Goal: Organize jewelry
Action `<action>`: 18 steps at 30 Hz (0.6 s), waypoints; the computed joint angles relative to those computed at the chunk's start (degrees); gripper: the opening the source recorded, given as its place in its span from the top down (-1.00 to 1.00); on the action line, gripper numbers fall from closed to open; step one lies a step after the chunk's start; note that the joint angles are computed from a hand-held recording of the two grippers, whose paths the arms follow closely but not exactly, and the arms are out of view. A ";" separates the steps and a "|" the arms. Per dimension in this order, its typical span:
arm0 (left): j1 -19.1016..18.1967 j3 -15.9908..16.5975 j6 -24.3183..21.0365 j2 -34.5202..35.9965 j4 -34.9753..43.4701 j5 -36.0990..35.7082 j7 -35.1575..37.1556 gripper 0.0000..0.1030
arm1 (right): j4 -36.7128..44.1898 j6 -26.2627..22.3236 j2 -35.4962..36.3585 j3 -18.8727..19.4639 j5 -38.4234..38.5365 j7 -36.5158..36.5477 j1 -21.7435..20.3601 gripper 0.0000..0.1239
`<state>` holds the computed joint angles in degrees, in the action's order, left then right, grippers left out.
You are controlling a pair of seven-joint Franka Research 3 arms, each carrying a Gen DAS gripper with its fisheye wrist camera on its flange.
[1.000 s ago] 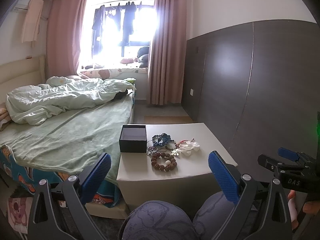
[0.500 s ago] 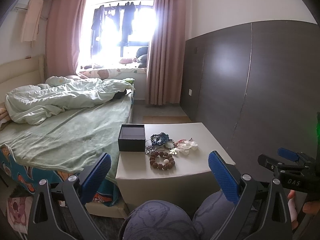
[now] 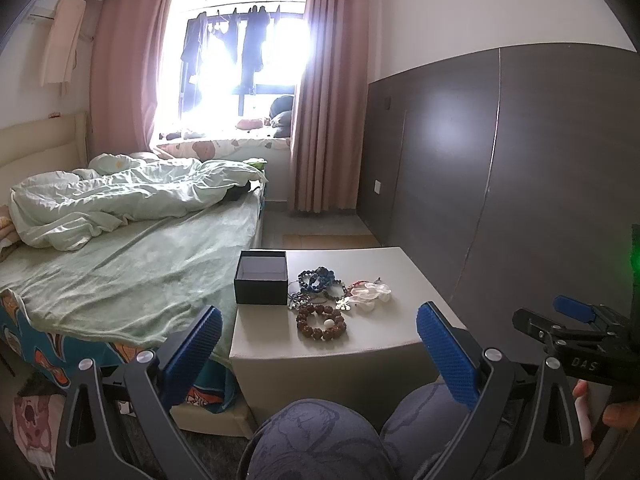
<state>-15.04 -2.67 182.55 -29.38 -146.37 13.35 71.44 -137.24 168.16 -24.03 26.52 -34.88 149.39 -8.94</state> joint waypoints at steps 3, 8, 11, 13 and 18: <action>-1.01 0.81 -0.06 0.19 0.16 0.03 0.58 -0.84 | -0.40 -0.48 -0.67 -0.23 0.32 0.19 0.27 -0.59; -3.17 2.67 -0.08 0.52 0.30 -0.54 2.03 -0.84 | -0.66 -1.51 -1.66 0.55 0.20 1.37 -0.38 -0.59; -4.26 3.61 0.00 0.68 0.28 -1.05 2.91 -0.83 | -0.85 -1.92 -1.98 0.31 0.11 1.53 -0.34 -0.59; -4.86 4.05 -0.01 1.03 0.41 -1.44 3.41 -0.84 | -0.88 -2.15 -2.10 0.20 0.12 1.65 -0.26 -0.59; -6.19 5.12 -0.68 2.79 1.79 -2.47 4.97 -0.84 | 0.11 -2.89 -0.95 -0.31 -0.04 1.55 0.23 -0.59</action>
<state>-21.23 2.45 181.88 -26.60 -144.58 10.88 76.41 -137.13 165.26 -24.98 26.21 -34.92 150.94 -8.71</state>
